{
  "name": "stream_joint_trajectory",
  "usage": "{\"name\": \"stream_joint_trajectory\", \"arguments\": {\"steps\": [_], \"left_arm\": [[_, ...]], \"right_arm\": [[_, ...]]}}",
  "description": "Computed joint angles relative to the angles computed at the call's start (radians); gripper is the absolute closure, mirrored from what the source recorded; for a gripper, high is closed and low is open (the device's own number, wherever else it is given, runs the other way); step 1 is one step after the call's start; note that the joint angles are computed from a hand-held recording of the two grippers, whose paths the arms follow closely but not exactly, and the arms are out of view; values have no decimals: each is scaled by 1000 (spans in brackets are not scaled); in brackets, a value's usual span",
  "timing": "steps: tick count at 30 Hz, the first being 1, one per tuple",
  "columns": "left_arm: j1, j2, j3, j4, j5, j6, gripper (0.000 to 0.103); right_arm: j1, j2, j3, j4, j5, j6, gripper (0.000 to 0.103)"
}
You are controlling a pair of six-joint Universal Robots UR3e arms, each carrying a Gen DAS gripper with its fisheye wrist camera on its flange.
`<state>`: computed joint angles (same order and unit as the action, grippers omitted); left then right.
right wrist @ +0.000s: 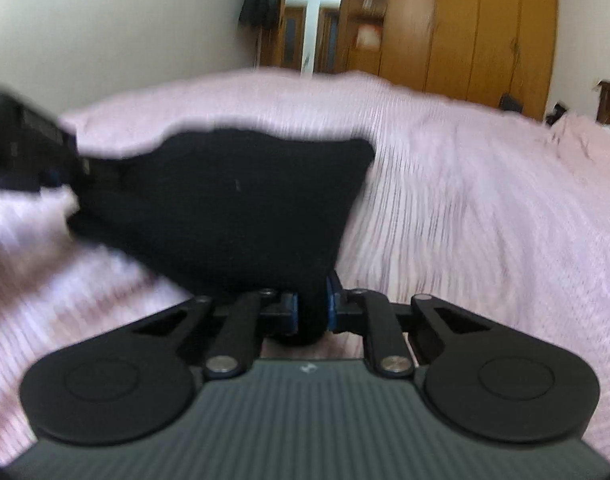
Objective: Fold small clothes
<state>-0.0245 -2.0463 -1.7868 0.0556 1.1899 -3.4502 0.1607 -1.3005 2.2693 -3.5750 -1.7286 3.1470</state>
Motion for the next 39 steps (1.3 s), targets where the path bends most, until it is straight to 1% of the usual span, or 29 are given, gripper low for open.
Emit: {"name": "stream_joint_trajectory", "arguments": {"steps": [2, 4, 5, 6, 7, 8, 9, 10, 11, 12, 13, 14, 15, 16, 17, 19, 21, 22, 24, 28, 30, 33, 35, 39], "left_arm": [[-3, 1, 1, -6, 5, 21, 90], [0, 21, 0, -32, 8, 41, 80], [10, 43, -15, -39, 8, 33, 70], [29, 70, -31, -50, -8, 28, 61], [61, 113, -68, -44, -47, 16, 54], [94, 141, -106, -6, -90, 5, 33], [126, 159, -142, 54, -133, -11, 10], [153, 164, -173, 146, -169, -45, 1], [170, 153, -184, 227, -199, -79, 0], [186, 131, -172, 273, -245, -98, 0], [201, 109, -138, 262, -307, -101, 0], [206, 71, -67, 201, -365, -100, 0], [199, 33, 2, 141, -391, -98, 0], [187, 0, 66, 75, -388, -85, 0], [168, -23, 114, 19, -358, -71, 0], [131, -58, 197, -93, -274, -21, 0], [109, -91, 262, -184, -224, 30, 0], [102, -105, 295, -227, -212, 46, 0], [100, -123, 332, -278, -215, 77, 0], [86, -151, 381, -374, -216, 136, 0], [77, -168, 404, -429, -207, 174, 0], [63, -184, 406, -426, -185, 229, 0], [65, -188, 393, -412, -191, 249, 0], [77, -194, 369, -388, -217, 253, 0]], "right_arm": [[-31, -31, 30, -3, 59, 6, 85], [-94, -131, 84, 41, 173, -3, 83], [-135, -197, 120, 76, 230, -9, 82], [-198, -281, 158, 132, 319, -21, 83], [-270, -361, 190, 188, 413, -34, 83], [-357, -454, 222, 262, 523, -53, 83], [-431, -522, 237, 323, 612, -66, 80], [-474, -549, 228, 359, 665, -65, 74], [-522, -572, 220, 391, 725, -59, 55], [-559, -567, 199, 407, 777, -44, 35], [-576, -550, 183, 398, 808, -23, 28], [-574, -501, 149, 364, 814, 19, 26], [-561, -451, 110, 339, 803, 62, 26], [-541, -400, 64, 326, 787, 97, 26], [-527, -360, 26, 322, 778, 116, 26], [-477, -267, -54, 294, 728, 158, 26], [-433, -191, -133, 305, 675, 155, 26], [-411, -162, -175, 333, 643, 145, 26], [-361, -104, -267, 424, 567, 129, 26], [-337, 11, -367, 470, 549, 154, 27], [-325, 52, -399, 482, 520, 160, 27], [-332, 80, -397, 462, 541, 172, 27], [-341, 92, -394, 449, 557, 170, 27], [-361, 102, -385, 435, 598, 175, 27]]}}
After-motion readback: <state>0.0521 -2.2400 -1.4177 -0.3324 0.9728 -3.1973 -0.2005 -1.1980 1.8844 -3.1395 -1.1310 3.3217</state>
